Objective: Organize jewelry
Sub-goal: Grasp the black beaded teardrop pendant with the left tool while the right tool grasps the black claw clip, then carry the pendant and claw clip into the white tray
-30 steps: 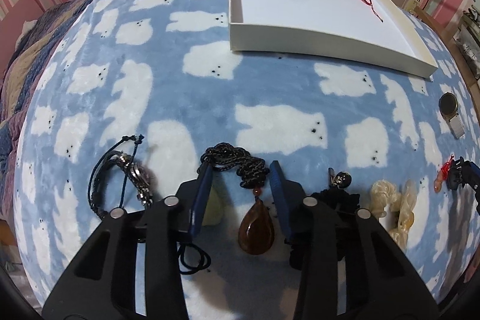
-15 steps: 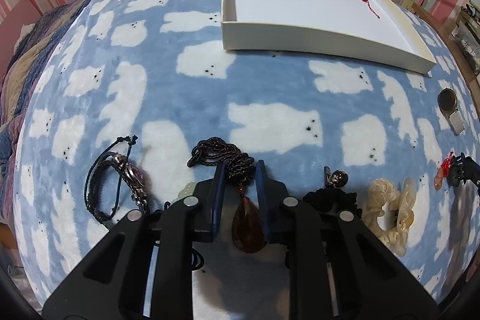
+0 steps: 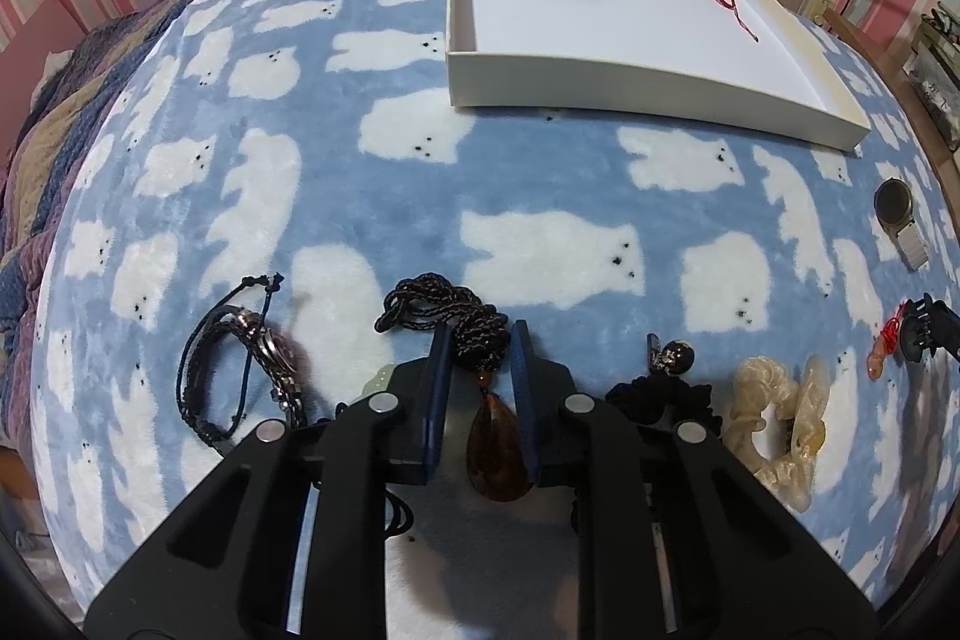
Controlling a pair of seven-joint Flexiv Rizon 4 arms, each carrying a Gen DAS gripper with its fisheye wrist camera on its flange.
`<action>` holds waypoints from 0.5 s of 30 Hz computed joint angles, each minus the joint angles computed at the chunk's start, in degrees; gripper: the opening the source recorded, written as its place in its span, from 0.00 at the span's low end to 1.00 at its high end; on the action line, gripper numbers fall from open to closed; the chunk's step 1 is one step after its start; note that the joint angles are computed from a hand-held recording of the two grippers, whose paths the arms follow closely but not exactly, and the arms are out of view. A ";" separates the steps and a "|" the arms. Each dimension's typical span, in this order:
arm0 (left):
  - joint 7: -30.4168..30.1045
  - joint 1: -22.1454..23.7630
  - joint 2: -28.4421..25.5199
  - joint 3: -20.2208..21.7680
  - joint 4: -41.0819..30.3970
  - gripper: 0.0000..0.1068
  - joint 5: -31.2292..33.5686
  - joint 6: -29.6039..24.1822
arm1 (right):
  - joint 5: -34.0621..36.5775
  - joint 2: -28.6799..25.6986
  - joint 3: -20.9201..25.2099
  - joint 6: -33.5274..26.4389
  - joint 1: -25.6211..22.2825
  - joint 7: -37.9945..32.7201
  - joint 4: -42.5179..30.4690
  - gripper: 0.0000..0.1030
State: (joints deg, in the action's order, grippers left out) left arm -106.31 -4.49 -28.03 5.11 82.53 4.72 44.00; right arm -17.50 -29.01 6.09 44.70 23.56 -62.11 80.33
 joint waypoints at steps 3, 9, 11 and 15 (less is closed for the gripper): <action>-0.20 -0.15 0.13 0.14 -0.18 0.17 0.35 0.05 | 0.03 -0.35 0.04 0.13 0.05 -0.35 -0.62 0.05; -0.56 -0.30 0.54 0.38 -0.65 0.17 1.15 0.13 | 0.30 -1.49 0.08 0.19 0.29 -1.33 -2.44 0.05; -0.63 -0.32 0.68 0.43 -0.90 0.17 1.42 0.08 | 0.50 -2.03 0.09 0.20 0.34 -1.70 -3.31 0.05; -0.76 -0.42 0.67 0.53 -2.15 0.17 2.08 -0.34 | 0.63 -3.11 0.00 0.45 0.53 -2.56 -5.16 0.05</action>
